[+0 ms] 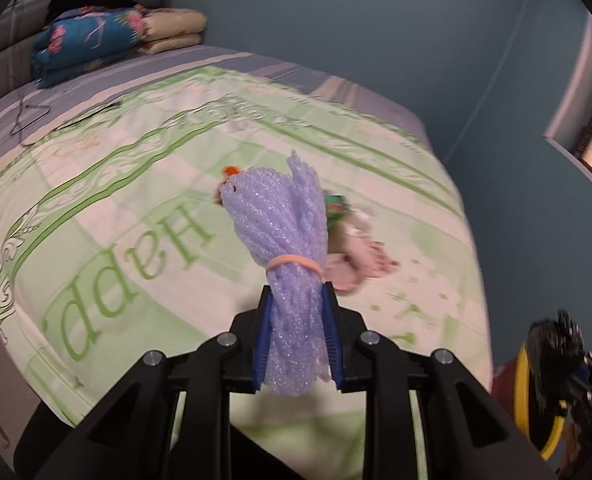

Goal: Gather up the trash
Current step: 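Lift and carry the lavender net and black bag over the bin with both tools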

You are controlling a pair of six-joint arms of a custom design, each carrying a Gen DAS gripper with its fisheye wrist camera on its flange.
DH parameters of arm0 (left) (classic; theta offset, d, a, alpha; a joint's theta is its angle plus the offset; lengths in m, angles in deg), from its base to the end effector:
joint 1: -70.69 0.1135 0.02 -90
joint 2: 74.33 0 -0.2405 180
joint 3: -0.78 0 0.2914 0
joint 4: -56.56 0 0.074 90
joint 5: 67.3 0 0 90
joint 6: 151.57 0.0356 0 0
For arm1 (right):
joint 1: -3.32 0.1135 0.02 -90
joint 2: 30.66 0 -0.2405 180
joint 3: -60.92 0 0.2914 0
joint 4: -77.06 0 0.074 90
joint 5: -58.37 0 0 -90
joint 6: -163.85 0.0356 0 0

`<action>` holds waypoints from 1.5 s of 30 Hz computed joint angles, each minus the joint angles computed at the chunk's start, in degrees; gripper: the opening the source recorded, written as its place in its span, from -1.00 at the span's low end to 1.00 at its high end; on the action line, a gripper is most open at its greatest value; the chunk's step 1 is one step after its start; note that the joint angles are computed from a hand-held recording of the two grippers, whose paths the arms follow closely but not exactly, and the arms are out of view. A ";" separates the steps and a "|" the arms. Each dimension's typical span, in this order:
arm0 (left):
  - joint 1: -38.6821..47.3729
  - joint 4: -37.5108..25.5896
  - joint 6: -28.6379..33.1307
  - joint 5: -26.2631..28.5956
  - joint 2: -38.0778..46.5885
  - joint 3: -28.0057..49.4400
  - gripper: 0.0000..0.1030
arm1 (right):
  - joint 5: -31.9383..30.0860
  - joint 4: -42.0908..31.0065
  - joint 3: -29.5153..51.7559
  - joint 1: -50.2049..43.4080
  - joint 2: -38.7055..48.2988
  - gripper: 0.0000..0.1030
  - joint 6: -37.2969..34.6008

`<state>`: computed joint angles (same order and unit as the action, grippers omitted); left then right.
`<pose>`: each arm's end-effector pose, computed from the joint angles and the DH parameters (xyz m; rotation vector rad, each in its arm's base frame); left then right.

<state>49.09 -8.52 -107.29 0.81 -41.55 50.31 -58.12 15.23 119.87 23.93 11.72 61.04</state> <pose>0.1611 -0.0495 0.2477 -0.6554 2.2459 -0.1166 0.1780 0.0839 0.2835 -0.8845 2.1628 0.6113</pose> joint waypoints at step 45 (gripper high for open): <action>-39.59 5.78 6.22 -17.95 55.49 53.49 -0.56 | -36.13 -12.44 11.47 -71.04 7.23 -0.44 -28.51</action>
<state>9.50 -2.74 -101.07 -17.14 13.94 103.80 -94.25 2.79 131.34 -47.11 18.95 32.53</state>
